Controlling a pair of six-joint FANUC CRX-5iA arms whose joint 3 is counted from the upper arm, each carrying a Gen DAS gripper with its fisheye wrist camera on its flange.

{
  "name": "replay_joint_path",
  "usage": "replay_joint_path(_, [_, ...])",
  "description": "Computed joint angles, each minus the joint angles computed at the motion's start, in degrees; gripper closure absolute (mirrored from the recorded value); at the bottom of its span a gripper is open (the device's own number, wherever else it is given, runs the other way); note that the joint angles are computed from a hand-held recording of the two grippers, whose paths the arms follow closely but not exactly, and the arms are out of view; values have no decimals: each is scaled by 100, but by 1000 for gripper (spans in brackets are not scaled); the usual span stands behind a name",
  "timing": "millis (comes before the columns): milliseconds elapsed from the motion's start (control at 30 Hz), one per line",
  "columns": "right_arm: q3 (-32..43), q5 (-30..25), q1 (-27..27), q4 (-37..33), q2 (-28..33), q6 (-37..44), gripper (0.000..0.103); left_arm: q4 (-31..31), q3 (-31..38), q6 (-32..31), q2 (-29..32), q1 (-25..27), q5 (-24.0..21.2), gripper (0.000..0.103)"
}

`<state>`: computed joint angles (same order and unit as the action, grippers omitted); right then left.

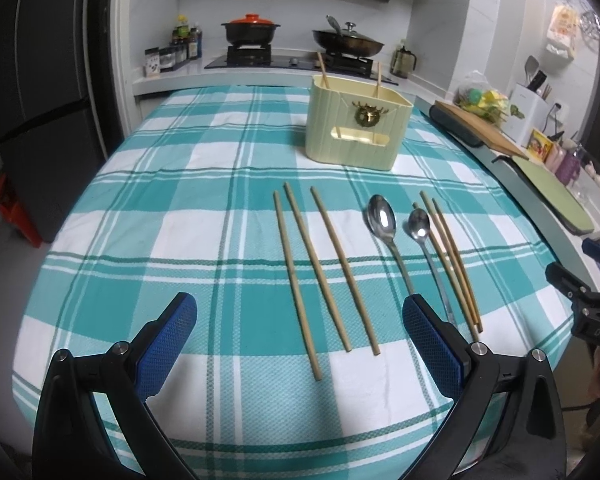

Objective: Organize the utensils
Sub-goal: 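Move the right tool back and lower it over another chopstick pair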

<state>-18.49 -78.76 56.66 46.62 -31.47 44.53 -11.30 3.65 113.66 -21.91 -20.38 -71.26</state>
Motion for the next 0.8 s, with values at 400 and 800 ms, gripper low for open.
replay_joint_path(400, [-237,568,-630,-900,-417,-217,1,585,-603,-119,-42,840,39,1])
replay_joint_path(800, [381,1450,-2116,-3049,374,1009,58,265,-181,-185,608,689,-5,1])
